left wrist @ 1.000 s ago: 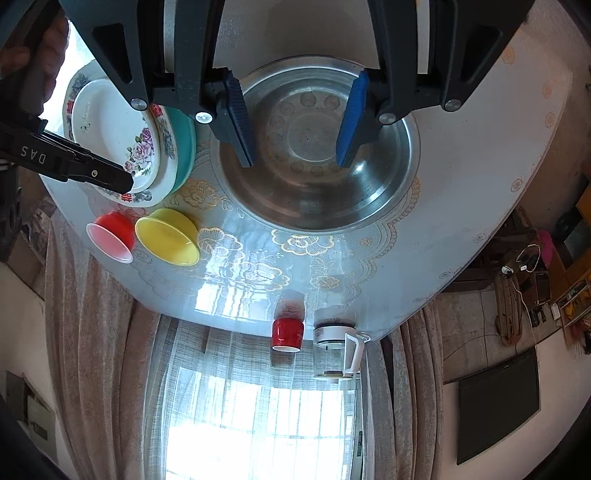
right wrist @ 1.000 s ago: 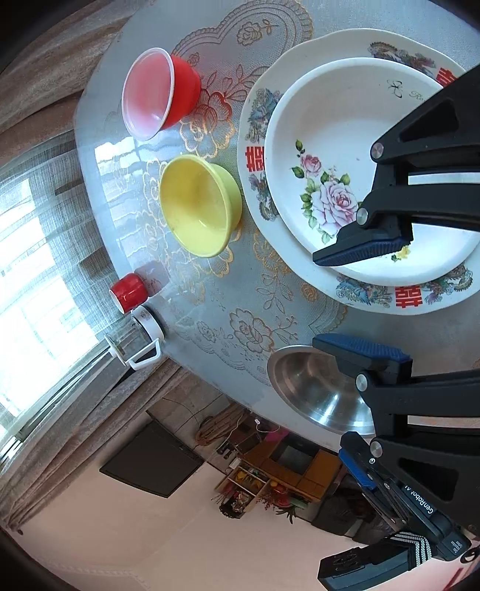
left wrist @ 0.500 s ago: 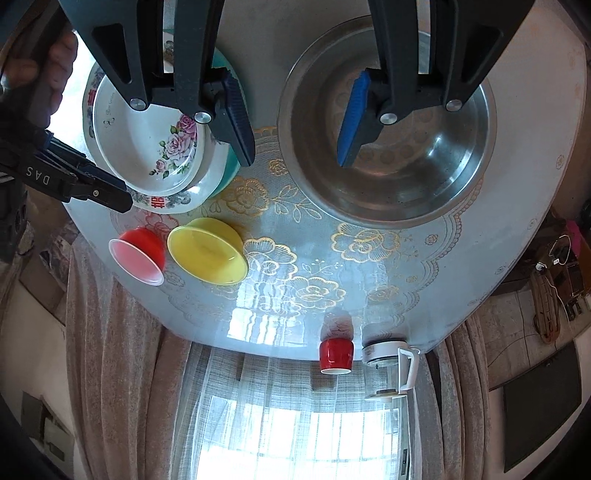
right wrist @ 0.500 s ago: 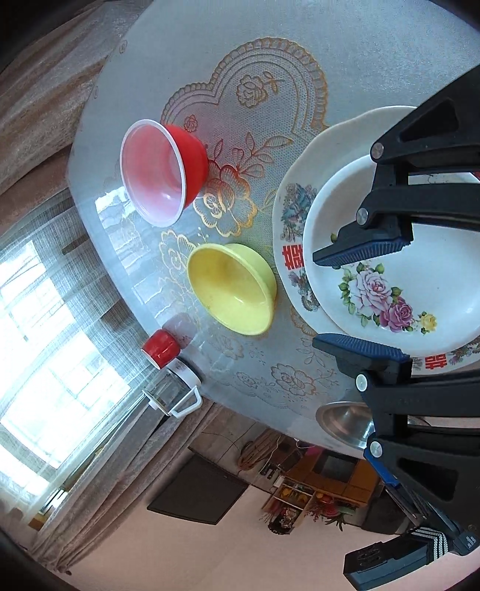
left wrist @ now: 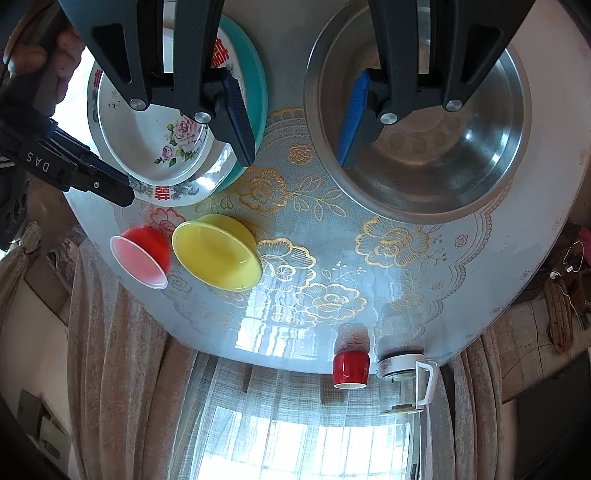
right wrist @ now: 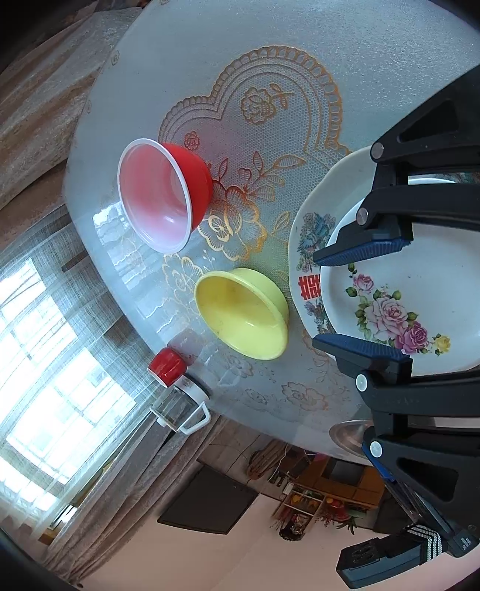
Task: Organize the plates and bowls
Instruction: 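Grasp the rim of the yellow bowl with the right gripper, then lift the yellow bowl and carry it over the steel bowl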
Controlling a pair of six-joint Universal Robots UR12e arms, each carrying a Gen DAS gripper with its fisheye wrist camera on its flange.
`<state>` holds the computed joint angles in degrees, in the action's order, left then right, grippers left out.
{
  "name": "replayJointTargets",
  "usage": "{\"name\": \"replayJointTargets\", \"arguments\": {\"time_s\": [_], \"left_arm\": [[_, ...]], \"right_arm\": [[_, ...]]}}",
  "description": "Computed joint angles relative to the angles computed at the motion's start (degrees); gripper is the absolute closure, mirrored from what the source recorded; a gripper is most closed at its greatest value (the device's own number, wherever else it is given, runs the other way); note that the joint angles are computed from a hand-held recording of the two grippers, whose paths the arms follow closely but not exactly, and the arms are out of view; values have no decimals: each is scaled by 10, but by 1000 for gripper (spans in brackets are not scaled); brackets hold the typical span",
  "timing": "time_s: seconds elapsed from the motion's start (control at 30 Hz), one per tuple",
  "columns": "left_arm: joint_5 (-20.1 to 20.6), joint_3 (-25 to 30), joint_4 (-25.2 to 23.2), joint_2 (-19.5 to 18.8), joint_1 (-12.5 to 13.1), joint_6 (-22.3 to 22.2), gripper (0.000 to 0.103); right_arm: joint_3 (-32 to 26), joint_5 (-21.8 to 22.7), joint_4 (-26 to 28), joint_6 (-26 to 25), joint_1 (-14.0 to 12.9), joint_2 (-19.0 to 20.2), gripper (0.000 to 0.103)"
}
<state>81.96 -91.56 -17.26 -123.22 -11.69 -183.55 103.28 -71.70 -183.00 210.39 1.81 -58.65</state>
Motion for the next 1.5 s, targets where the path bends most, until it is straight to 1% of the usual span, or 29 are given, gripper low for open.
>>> {"name": "replayJointTargets", "arguments": {"time_s": [0.13, 0.2, 0.3, 0.47, 0.53, 0.63, 0.77, 0.83, 0.9, 0.97, 1.0, 1.03, 1.07, 1.13, 1.17, 1.23, 1.27, 1.3, 1.33, 1.37, 1.43, 1.5], "left_arm": [[-5, 20, -30, -9, 0, -17, 58], [-12, 28, -29, -13, 0, -16, 58], [-1, 39, -14, -21, -5, -12, 58], [-40, 72, -42, -38, -2, -27, 57], [-42, 86, -49, -47, -2, -34, 58], [-53, 106, -59, -60, -2, -42, 62], [-74, 137, -98, -76, -1, -62, 64], [-84, 148, -105, -84, 0, -74, 66], [-79, 159, -109, -91, -2, -83, 67], [-67, 173, -122, -98, -4, -90, 69], [-66, 178, -124, -101, -5, -92, 74], [-70, 184, -127, -104, -5, -93, 75], [-75, 188, -129, -107, -5, -94, 75], [-73, 197, -134, -113, -6, -99, 78], [-69, 201, -134, -117, -7, -100, 78], [-58, 213, -152, -124, -9, -100, 81], [-64, 216, -155, -126, -8, -102, 81], [-72, 217, -156, -128, -8, -102, 83], [-80, 217, -156, -129, -7, -101, 89], [-89, 215, -153, -129, -6, -100, 91], [-89, 210, -146, -126, -6, -93, 93], [-91, 208, -142, -126, -6, -96, 93]], "right_arm": [[-5, -8, -7, -4, 0, 1, 65], [-9, -9, -8, -7, -1, 2, 65], [-20, 0, 2, -3, -5, 6, 66], [-42, 9, 23, 9, -9, 17, 70], [-52, 14, 31, 13, -11, 23, 72], [-69, 14, 45, 13, -11, 33, 72], [-88, 5, 62, 21, -12, 44, 72], [-94, 5, 73, 28, -14, 49, 72], [-97, 5, 76, 34, -15, 53, 72], [-100, 5, 75, 36, -15, 57, 76], [-100, 6, 75, 37, -16, 58, 76], [-101, 6, 76, 37, -16, 59, 76], [-101, 5, 77, 36, -16, 60, 79], [-104, 2, 78, 35, -15, 62, 80], [-105, 0, 77, 35, -15, 62, 81], [-107, -1, 80, 31, -14, 64, 85], [-108, 1, 82, 29, -14, 65, 85], [-111, 3, 84, 28, -14, 66, 85], [-112, 5, 86, 26, -14, 68, 85], [-113, 6, 88, 26, -14, 68, 87], [-111, 10, 79, 22, -14, 70, 91], [-111, 10, 81, 16, -13, 69, 91]]}}
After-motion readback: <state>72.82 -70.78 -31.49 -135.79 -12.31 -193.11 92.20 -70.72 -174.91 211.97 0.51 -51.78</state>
